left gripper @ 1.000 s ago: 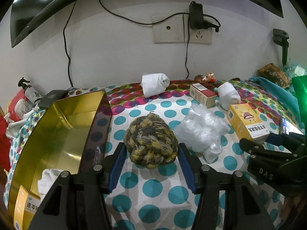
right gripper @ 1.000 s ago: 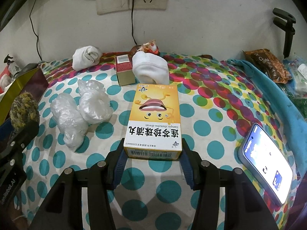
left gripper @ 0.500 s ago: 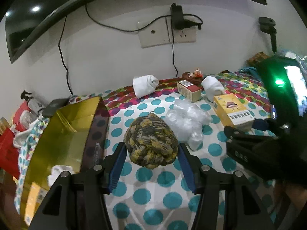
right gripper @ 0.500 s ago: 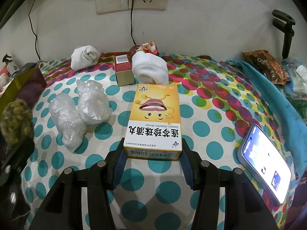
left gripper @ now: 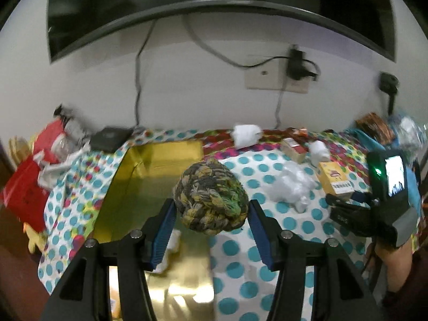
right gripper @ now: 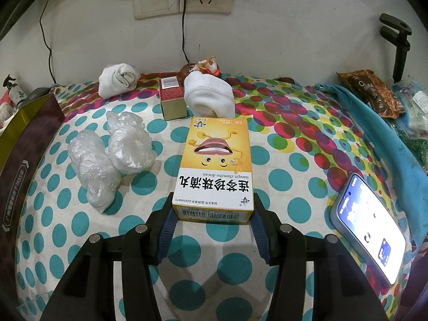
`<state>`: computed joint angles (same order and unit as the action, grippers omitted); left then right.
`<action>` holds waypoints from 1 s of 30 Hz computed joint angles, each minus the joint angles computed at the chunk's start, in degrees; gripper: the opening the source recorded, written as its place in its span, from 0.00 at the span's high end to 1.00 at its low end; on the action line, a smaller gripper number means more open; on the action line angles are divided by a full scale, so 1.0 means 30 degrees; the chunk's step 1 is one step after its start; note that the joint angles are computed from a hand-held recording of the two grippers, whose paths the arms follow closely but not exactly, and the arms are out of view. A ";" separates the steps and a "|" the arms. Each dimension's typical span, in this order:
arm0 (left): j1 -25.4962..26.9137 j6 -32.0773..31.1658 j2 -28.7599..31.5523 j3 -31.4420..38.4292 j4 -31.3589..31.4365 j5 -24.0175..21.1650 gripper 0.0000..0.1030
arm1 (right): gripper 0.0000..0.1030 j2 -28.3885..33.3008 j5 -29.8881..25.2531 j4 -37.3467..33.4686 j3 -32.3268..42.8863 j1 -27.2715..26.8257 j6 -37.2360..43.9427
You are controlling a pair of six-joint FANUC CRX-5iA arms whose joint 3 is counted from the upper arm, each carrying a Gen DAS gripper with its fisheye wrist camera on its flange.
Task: Organize objects
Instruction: 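Carry the rope ball over the gold tray and release it with the left tool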
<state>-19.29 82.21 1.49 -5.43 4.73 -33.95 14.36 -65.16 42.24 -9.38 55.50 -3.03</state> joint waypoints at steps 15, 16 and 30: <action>0.1947 0.1611 0.2665 0.2694 -0.0045 -0.3363 0.46 | 0.53 0.0065 -0.0125 -0.0041 0.0140 -0.0033 0.0164; 0.1967 0.1575 0.2734 0.2712 -0.0009 -0.3350 0.46 | 0.53 0.0052 -0.0139 -0.0039 0.0130 -0.0047 0.0189; 0.1484 0.2717 0.3423 0.3664 -0.1947 -0.4025 0.45 | 0.53 0.0200 -0.0363 -0.0072 0.0358 -0.0036 0.0348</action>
